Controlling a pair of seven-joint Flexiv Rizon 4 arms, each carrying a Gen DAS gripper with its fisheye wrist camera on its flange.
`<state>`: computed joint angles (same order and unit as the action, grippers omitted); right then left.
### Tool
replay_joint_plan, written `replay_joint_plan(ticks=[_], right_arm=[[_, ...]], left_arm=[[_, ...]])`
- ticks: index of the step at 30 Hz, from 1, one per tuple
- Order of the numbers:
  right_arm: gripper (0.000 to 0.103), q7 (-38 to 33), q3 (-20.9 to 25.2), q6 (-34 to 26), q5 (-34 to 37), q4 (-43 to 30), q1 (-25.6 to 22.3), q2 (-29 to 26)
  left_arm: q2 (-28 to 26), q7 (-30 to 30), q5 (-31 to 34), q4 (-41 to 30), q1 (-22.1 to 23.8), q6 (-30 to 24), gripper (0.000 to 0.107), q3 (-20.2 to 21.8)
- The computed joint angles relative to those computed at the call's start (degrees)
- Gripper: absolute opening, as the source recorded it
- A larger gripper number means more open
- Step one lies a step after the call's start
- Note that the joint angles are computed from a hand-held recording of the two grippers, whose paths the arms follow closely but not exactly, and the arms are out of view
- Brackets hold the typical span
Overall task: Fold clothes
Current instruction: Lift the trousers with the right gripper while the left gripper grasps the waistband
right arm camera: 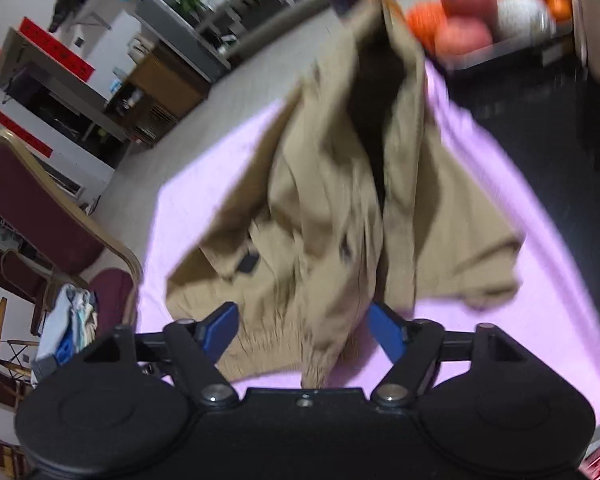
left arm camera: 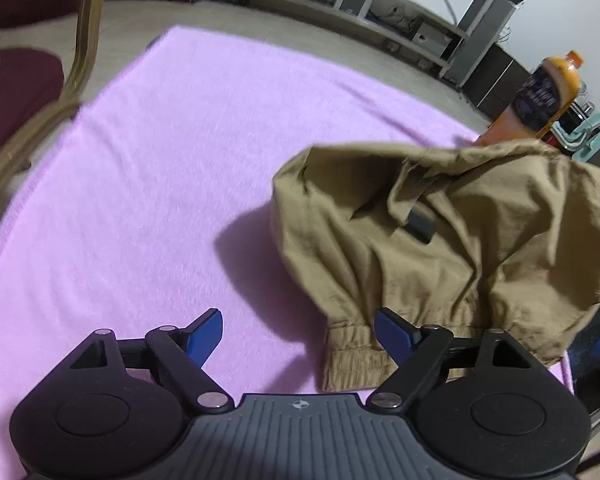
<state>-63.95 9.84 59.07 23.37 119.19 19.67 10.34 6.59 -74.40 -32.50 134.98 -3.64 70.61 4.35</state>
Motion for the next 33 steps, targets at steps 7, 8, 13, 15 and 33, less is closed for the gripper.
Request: replay_joint_plan(ticks=[7, 8, 13, 15, 33], right_arm=[[0.074, 3.7, 2.4, 11.4, 2.1, 3.8, 2.1, -5.3], [0.074, 2.5, 2.3, 12.9, 4.7, 3.5, 2.6, -6.1], [0.067, 9.6, 4.2, 21.3, -3.2, 6.4, 2.6, -9.5], [0.033, 17.9, 4.3, 25.7, -11.1, 9.6, 1.8, -9.8], [0.013, 3.9, -1.0, 20.3, 10.3, 8.4, 1.4, -6.4]], left_arm=[[-4.5, 15.5, -20.4, 0.3, -4.4, 6.3, 0.081, -2.2], [-5.2, 17.7, -23.1, -0.1, -4.9, 7.0, 0.081, -2.9], [-7.2, 26.8, -33.1, -1.2, -6.8, 11.0, 0.074, -5.6], [-6.6, 28.0, -34.7, -1.3, -7.0, 10.5, 0.071, -5.5], [-6.7, 48.8, -50.8, -2.6, -7.4, -2.9, 0.081, -4.9]])
